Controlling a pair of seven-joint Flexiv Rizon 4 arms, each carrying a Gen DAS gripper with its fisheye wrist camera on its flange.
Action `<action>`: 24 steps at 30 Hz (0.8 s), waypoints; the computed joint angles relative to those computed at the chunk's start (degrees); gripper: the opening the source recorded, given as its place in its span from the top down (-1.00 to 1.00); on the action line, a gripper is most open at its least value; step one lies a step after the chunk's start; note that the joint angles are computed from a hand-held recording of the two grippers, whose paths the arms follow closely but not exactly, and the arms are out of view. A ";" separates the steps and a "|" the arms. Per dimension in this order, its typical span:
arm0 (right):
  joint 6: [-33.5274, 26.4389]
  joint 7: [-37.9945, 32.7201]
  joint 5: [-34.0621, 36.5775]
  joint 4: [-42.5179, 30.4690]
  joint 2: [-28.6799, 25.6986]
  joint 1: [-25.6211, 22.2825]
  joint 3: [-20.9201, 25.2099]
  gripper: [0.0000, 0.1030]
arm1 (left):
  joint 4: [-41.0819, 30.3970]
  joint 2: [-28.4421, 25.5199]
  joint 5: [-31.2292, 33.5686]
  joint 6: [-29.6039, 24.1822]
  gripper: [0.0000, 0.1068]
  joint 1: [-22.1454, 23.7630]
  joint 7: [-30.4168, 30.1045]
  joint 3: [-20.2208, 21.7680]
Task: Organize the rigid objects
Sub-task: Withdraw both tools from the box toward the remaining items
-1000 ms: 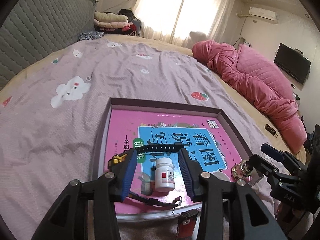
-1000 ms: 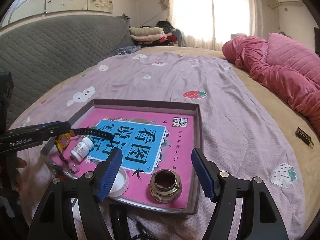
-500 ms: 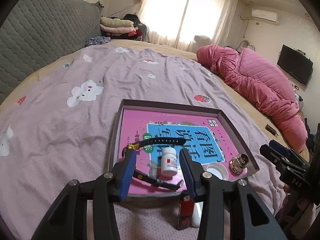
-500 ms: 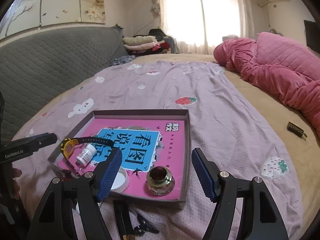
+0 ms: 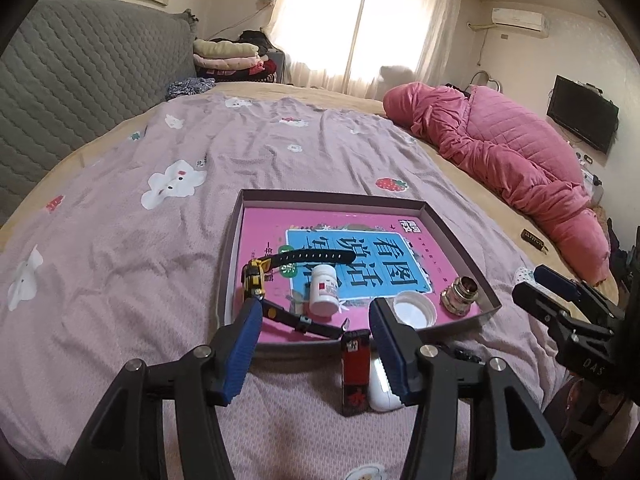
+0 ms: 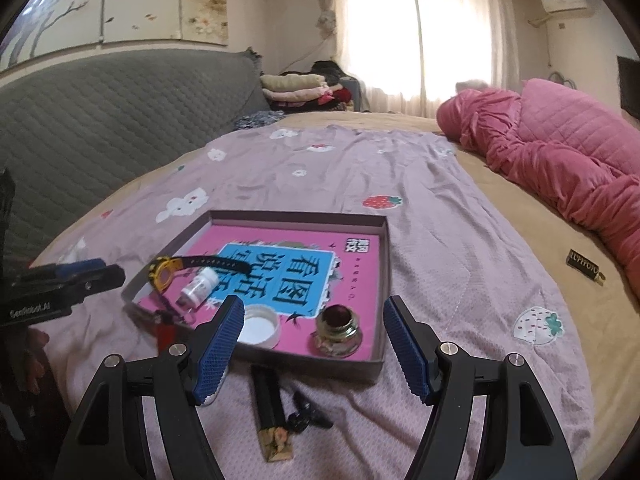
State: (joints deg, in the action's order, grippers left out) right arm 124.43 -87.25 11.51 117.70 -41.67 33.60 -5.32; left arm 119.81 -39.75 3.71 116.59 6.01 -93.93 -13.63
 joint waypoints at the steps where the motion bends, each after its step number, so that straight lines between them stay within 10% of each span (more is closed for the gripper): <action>1: 0.16 -0.37 -0.22 0.43 0.18 0.15 0.07 -0.43 | 0.19 0.16 -0.16 -0.01 -0.03 -0.24 -0.01 0.28; 24: 1.56 -5.16 -1.83 6.07 2.64 0.02 2.97 -0.43 | 3.62 2.22 0.77 -1.15 -0.03 -0.41 -0.41 -0.21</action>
State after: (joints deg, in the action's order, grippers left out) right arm 125.99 -92.40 9.68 123.77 -39.03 33.62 -2.35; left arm 123.43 -37.53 4.48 115.44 5.59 -94.34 -13.84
